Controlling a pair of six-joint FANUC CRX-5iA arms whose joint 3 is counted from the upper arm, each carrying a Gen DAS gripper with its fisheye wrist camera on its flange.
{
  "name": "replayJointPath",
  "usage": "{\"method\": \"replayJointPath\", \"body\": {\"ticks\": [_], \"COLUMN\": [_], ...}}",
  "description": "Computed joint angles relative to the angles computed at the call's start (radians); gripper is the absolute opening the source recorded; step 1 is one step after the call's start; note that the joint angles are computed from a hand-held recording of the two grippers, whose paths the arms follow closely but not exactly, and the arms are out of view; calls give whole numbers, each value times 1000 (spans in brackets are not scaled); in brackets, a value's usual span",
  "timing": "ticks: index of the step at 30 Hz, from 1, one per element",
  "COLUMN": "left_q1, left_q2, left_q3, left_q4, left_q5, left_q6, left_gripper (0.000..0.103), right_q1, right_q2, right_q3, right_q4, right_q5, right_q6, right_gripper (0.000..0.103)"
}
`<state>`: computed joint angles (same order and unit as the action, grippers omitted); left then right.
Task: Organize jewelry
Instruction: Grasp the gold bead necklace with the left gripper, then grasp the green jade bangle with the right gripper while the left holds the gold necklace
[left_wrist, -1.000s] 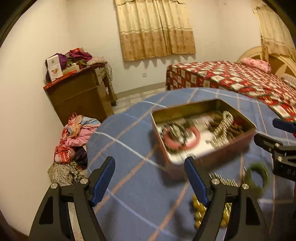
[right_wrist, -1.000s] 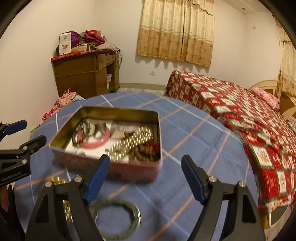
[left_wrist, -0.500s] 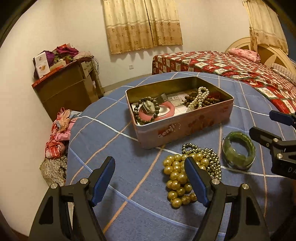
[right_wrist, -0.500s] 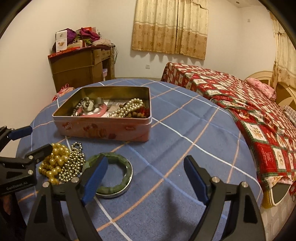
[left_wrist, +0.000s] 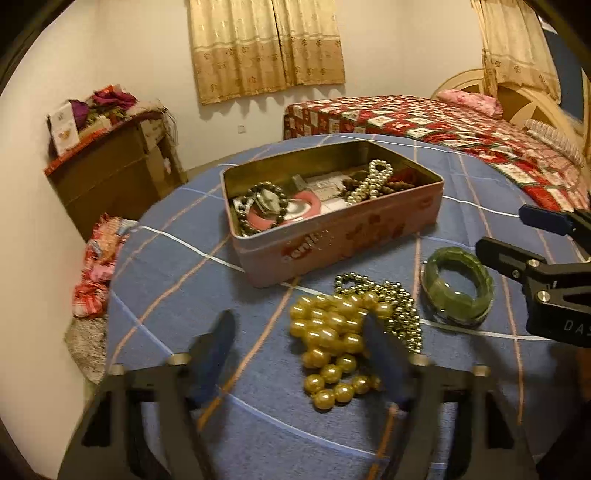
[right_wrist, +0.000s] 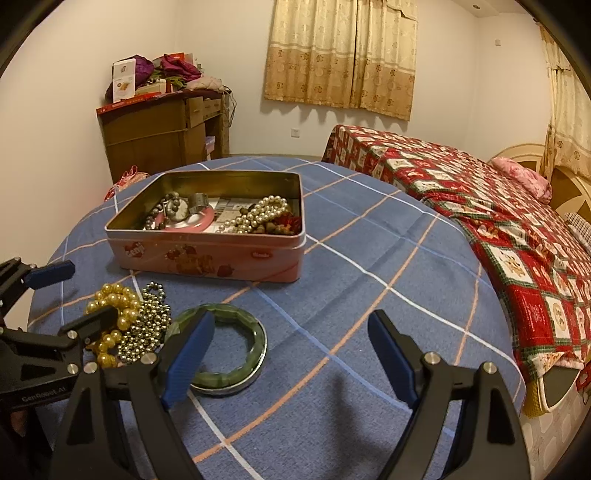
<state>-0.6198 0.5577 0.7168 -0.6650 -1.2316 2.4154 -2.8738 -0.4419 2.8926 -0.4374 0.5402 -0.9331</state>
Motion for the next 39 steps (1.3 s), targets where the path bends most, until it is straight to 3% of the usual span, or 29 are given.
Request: {"method": "replayJointPath", "body": {"ticks": [2,5,7,13,22,31,39], "left_q1": [15,20,19,23,13,8,15], "left_q2": [-13,-29,-46,-86,-132,-142,-129], "left_q3": [-24,-50,-68,-102,-122,-129,-134], "left_q4": [34,42,35,26,-66,-106,-104], "left_q5": [32,62,80,101,53,20,-5], "left_q6": [-3,11,25,46,114,143,151], "left_gripper": [24,20,9,10,10,10,10], "right_q1": [1,1,1,7,15,27,34], "right_q2": [1,0,1,16,22,15,-2], "right_q3": [0,-2,0,45,67,65,25], "right_q4": [3,4,3,-54,-118,-181,-119], "right_q5": [1,2,-1,-46,-33,24,67], "right_q6": [-4,-5,-3,55,140,239,215], "right_gripper": [87,87,87,87,79,63,47]}}
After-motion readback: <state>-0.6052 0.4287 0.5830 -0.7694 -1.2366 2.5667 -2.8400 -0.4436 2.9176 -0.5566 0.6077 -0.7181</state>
